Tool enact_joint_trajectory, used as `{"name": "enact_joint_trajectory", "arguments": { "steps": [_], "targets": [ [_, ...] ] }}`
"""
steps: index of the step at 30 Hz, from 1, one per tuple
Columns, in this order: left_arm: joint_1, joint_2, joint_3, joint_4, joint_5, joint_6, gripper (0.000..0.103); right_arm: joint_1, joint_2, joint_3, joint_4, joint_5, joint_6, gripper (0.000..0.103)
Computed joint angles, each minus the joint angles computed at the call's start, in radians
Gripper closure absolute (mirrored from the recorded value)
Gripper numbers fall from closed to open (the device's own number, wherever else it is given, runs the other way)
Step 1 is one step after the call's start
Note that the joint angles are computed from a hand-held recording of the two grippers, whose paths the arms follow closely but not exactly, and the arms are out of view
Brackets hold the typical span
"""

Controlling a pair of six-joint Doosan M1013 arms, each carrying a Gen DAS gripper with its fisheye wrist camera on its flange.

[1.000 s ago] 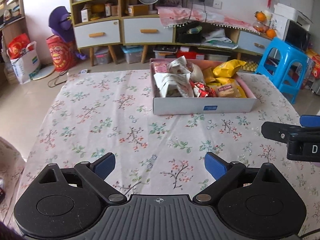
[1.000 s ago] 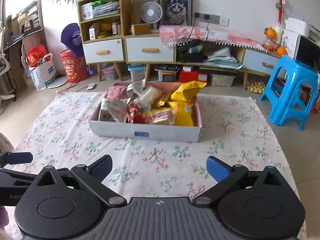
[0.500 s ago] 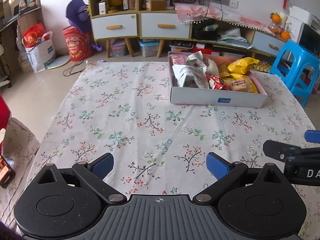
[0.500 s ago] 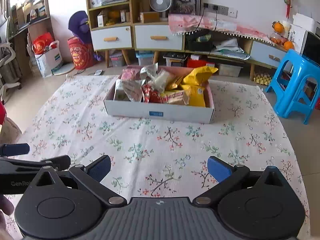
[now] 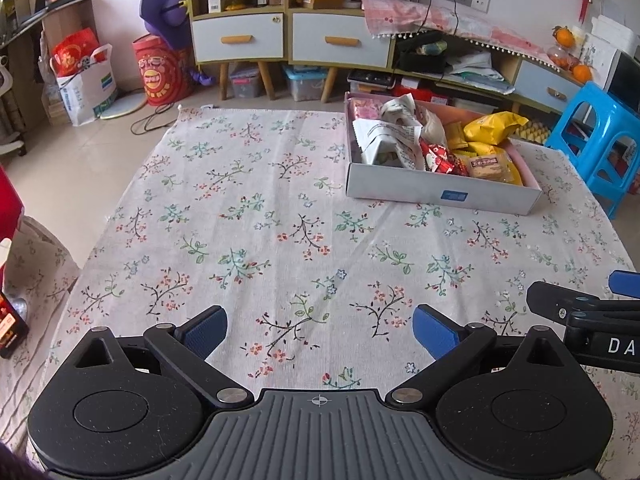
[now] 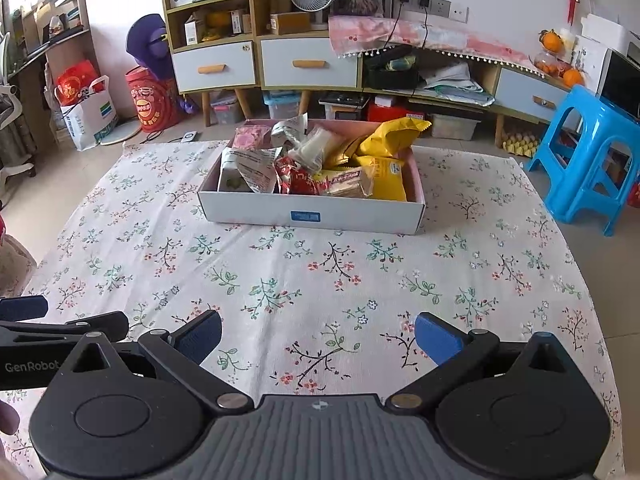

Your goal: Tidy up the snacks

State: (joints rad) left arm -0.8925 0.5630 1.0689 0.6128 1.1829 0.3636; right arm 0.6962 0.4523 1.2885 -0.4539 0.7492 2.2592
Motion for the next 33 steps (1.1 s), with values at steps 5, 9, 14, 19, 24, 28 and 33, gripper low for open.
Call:
{"name": "enact_joint_trajectory", "arguments": {
  "steps": [5,9,14,19,24,28,33],
  "targets": [
    [-0.001,0.006,-0.01,-0.005,0.003,0.01,0.003,-0.001,-0.003,-0.001,0.0,0.0,0.008,0.009],
    [-0.003,0.006,-0.011,0.0,0.002,0.012,0.003,-0.003,-0.009,0.005,-0.002,-0.014,0.022,0.009],
    [-0.003,0.007,-0.011,-0.006,0.002,0.018,0.003,-0.003,-0.009,0.004,0.005,-0.002,0.01,0.009],
    [-0.002,0.006,-0.011,-0.008,-0.002,0.017,0.003,-0.004,-0.007,0.003,0.006,0.003,0.007,0.009],
    [-0.002,0.005,-0.008,-0.011,-0.01,0.021,0.003,-0.003,-0.005,0.0,0.007,0.004,0.008,0.009],
    [-0.002,0.005,-0.009,-0.014,-0.012,0.027,0.003,-0.003,-0.004,0.0,0.01,0.008,-0.002,0.009],
    [-0.002,0.004,-0.006,-0.02,-0.024,0.048,0.003,-0.004,-0.003,-0.002,0.006,0.012,0.005,0.009]
  ]
}}
